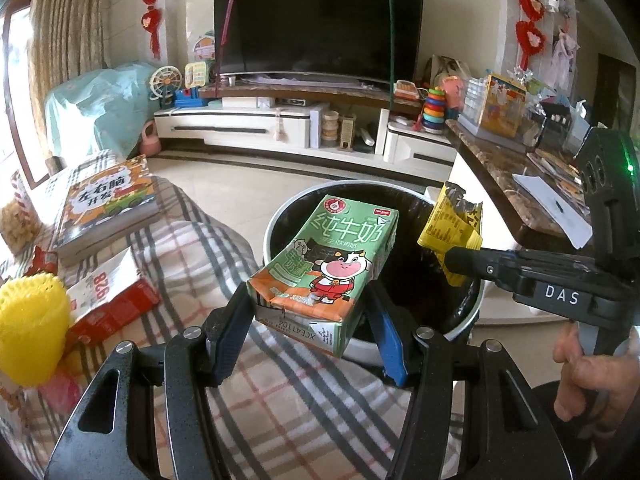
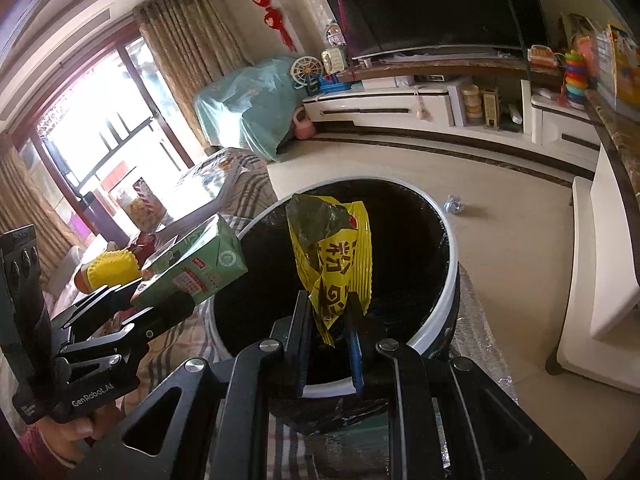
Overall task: Collect trash
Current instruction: 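Carry the carton and snack bag in both tools over the trash bin, then open the left tool to drop the carton while the right tool drops the snack bag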
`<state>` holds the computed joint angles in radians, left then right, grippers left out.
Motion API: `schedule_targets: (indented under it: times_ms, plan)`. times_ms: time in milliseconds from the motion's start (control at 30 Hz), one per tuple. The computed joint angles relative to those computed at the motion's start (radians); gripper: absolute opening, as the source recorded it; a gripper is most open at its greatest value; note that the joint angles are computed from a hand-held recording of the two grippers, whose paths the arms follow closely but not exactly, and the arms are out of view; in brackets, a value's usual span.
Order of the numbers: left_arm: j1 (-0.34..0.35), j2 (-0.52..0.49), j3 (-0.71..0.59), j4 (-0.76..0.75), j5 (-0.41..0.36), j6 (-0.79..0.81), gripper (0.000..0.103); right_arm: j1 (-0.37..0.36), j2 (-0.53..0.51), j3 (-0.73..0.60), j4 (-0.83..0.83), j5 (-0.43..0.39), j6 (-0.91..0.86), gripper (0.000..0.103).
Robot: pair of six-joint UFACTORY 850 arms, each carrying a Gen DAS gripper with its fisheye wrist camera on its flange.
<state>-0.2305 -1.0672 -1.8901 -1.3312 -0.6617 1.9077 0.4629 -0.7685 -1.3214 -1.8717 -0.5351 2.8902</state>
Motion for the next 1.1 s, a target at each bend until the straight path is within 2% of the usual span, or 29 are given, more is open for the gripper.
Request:
schedule_targets:
  times_ms: [400, 600, 700, 733, 767, 833, 1000, 1100]
  plan:
    - [-0.033, -0.04, -0.069, 0.067, 0.022, -0.065, 0.057, -0.029, 0.005, 0.013, -0.02, 0.031, 0.024, 0.016]
    - [-0.04, -0.072, -0.13, 0.149, 0.004, -0.174, 0.058, -0.041, 0.002, 0.005, -0.008, 0.045, 0.001, 0.019]
    - [-0.041, -0.071, -0.13, 0.151, 0.005, -0.184, 0.059, -0.045, 0.001, 0.003, 0.009, 0.051, -0.014, 0.026]
    - [-0.041, -0.071, -0.129, 0.147, 0.005, -0.178, 0.06, -0.048, 0.002, 0.006, 0.001, 0.055, 0.001, 0.032]
    - [-0.04, -0.067, -0.123, 0.138, 0.009, -0.169, 0.065, -0.049, 0.004, 0.009, -0.002, 0.056, 0.009, 0.044]
    - [-0.036, -0.057, -0.102, 0.105, 0.016, -0.138, 0.068, -0.047, 0.007, 0.016, -0.007, 0.049, 0.026, 0.055]
    - [-0.019, -0.04, -0.067, 0.084, 0.007, -0.127, 0.069, -0.033, 0.018, 0.028, -0.004, 0.019, 0.034, 0.059]
    - [-0.001, -0.023, -0.031, 0.062, 0.0, -0.11, 0.072, -0.025, 0.02, 0.027, 0.006, 0.005, 0.031, 0.069]
